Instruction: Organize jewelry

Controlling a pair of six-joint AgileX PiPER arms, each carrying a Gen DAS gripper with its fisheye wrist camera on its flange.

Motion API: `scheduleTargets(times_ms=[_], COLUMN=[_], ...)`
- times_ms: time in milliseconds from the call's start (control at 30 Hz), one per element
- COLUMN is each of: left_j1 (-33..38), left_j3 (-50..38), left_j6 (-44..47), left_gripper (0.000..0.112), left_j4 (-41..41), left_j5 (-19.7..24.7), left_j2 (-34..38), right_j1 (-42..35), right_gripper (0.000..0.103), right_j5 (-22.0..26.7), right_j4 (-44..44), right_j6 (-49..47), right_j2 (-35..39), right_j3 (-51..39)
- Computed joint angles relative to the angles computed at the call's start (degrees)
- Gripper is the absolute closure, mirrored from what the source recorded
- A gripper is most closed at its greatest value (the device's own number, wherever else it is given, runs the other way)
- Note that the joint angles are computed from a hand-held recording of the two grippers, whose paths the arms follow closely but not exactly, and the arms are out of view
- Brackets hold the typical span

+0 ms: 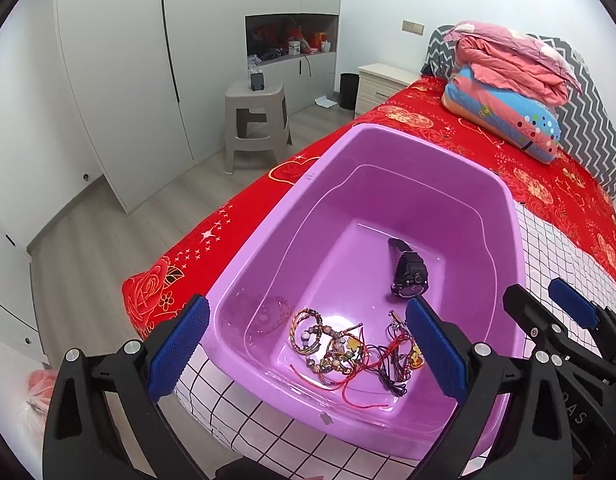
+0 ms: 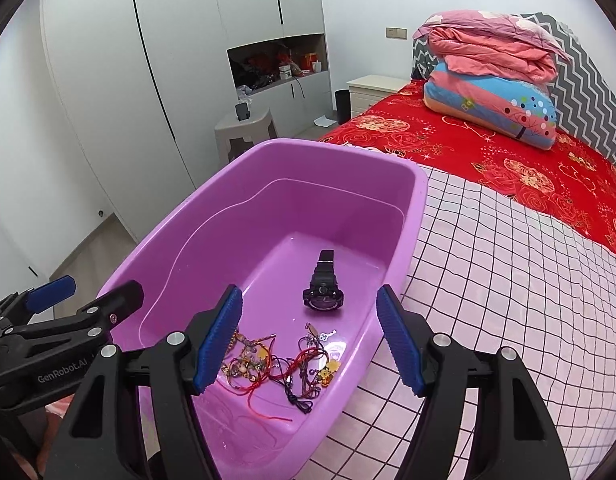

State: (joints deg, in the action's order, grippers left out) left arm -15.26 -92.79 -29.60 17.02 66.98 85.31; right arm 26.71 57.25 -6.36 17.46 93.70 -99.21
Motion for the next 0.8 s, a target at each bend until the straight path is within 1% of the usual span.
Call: scheduleTargets(times_ms=[433,800], left_j1=[-1.56,-1.82], left_j3=[-0.22,-0.51], left_j6=[-1.58,-1.79], left_gripper=[0.016,0.016], left_j4=[2.15,2.41], left_j5=[1.00,1.29], left_j2=[-0.55,-0.73], right_j1=[-0.44,-0.86], right_gripper=[0.036,0.036], right_j5=[-0.10,-0.06], right_j4=[-0.21,-0.18], right_j6=[0.18,0.31], right_j2=[-1.46,-2.54], right_j3=[1.17,1.91])
